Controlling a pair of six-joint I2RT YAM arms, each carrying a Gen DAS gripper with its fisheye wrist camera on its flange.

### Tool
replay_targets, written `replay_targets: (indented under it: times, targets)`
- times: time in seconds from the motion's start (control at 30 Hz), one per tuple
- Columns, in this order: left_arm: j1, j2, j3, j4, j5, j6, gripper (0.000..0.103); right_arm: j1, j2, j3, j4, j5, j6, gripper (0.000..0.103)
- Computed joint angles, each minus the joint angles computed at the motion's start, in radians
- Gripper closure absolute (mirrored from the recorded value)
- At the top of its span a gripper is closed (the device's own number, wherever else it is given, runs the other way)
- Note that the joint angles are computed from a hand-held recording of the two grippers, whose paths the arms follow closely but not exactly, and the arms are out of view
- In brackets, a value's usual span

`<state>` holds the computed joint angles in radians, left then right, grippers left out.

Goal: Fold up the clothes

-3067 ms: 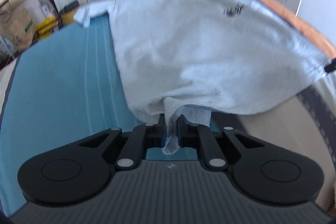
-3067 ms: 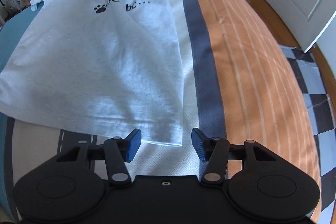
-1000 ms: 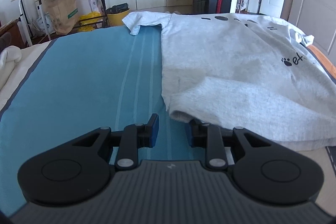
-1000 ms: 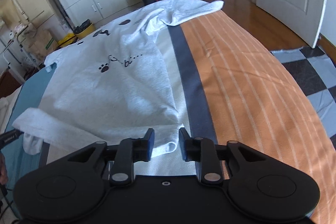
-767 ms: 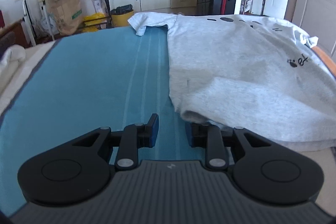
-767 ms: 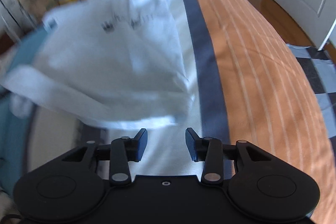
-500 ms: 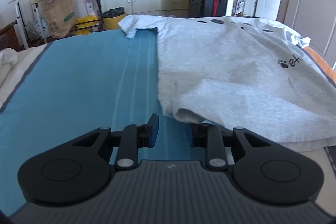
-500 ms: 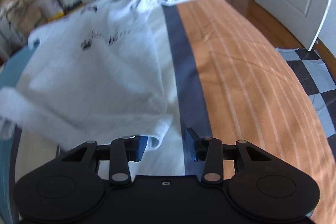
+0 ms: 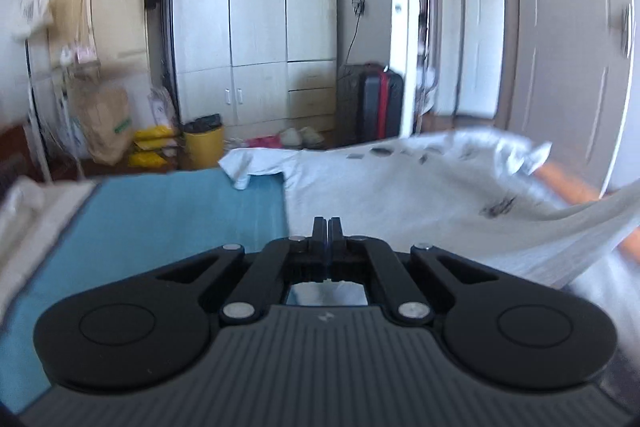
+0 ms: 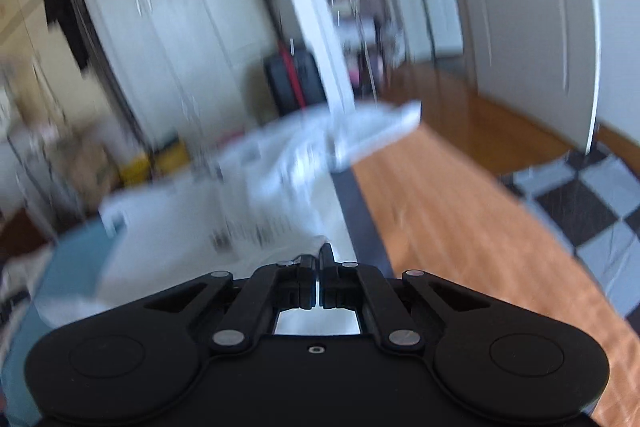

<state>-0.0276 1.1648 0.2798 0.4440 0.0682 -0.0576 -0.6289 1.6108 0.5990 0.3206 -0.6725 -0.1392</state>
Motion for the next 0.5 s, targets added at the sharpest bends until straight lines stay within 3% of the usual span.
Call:
replay_targets:
  times: [0.13,0.23,0.37,0.4,0.5]
  targets:
    - [0.067,0.069,0.061,-0.186,0.153,-0.027,0.099,0.073,-0.111,-0.030,-0.033,0.122,-0.030,0.101]
    - [0.048,0.209,0.126,-0.281,0.153,-0.003,0.092,0.129,-0.097,-0.032,-0.027,0.220,-0.066,0.101]
    - [0.030,0.309,0.218,-0.427,0.243,0.063,0.045,0.129,-0.036,-0.017,-0.008,0.259,-0.062,0.101]
    - [0.015,0.320,0.224,-0.437,0.253,0.079,0.043,0.126,-0.030,-0.021,0.001,0.266,-0.064,0.101]
    - [-0.079,0.339,0.190,-0.351,0.156,0.099,0.040,0.121,0.014,-0.014,0.030,0.276,-0.068,0.101]
